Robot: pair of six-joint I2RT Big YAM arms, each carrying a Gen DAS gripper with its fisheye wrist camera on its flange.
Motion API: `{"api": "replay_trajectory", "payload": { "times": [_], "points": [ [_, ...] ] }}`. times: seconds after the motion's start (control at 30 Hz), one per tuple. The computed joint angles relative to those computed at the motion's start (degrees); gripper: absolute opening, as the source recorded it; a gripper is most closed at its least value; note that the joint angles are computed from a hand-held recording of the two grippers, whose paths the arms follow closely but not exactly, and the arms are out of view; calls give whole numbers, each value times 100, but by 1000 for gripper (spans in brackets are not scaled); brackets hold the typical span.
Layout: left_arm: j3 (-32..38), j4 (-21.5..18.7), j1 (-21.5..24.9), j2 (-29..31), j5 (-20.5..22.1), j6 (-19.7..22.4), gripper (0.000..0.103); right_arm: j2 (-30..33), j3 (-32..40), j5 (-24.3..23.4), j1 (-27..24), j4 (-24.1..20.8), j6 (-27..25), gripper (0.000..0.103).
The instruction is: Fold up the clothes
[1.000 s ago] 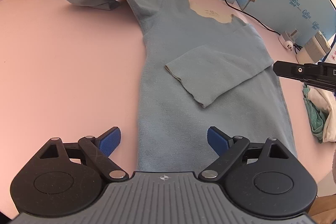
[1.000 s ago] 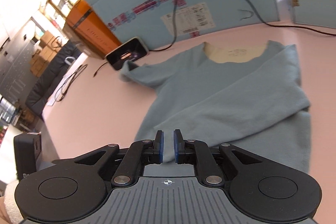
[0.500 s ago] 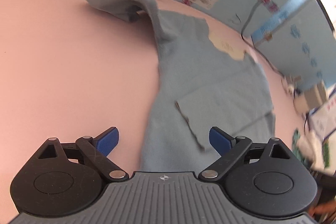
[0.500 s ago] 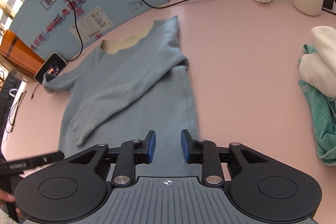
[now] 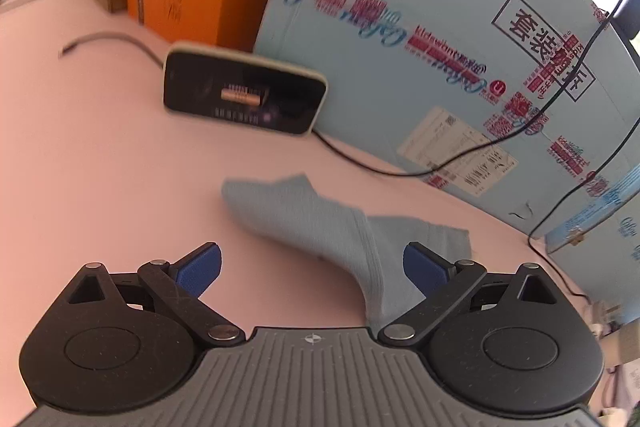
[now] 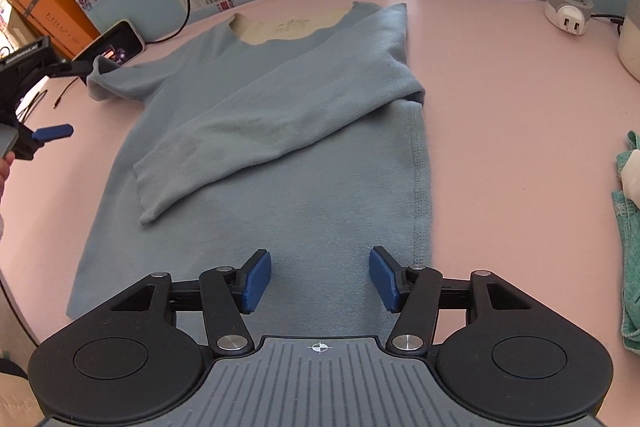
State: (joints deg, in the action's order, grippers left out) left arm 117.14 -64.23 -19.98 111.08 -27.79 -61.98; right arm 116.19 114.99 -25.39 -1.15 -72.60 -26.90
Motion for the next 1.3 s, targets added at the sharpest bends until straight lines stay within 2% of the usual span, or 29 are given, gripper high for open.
{"api": "replay_trajectory", "payload": {
  "times": [0.1,0.2,0.23,0.27,0.37,0.4,0.53,0.67,0.8,0.93,1.0,1.17,1.23,1.3],
  "points": [
    [781,-271,97,394,-521,1349,98,-31,-56,-11,18,33,18,67],
    [1543,-384,196,855,-663,2612,94,-69,-124,-10,42,82,20,73],
    [1831,-515,239,1036,-591,2834,94,-80,-145,-7,54,98,15,75],
    [2117,-684,276,1219,-518,2937,90,-91,-168,-2,62,118,16,77],
    [2706,-1222,332,1619,-169,3021,57,-134,-254,-8,75,203,54,80],
    [2762,-1342,320,1677,-46,3031,54,-142,-273,-20,74,228,84,81],
    [2115,-1221,148,1436,181,3155,54,-143,-299,-84,67,270,179,84],
    [1619,-1340,5,1285,41,3335,54,-103,-252,-104,84,237,176,90],
    [1009,-1144,0,1004,31,3234,54,-66,-196,-27,149,170,37,98],
    [659,-1014,-5,803,-55,3167,55,-74,-209,48,187,155,-84,100],
    [633,-1054,-24,789,-173,3191,55,-64,-194,28,181,140,-88,101],
    [527,-1137,-79,701,-776,3170,55,-78,-227,15,174,162,-96,101],
    [466,-1116,-54,660,-801,3163,51,-92,-258,-1,167,188,-85,101],
    [401,-1085,-29,616,-820,3157,35,-97,-278,-14,167,207,-77,102]
  ]
}}
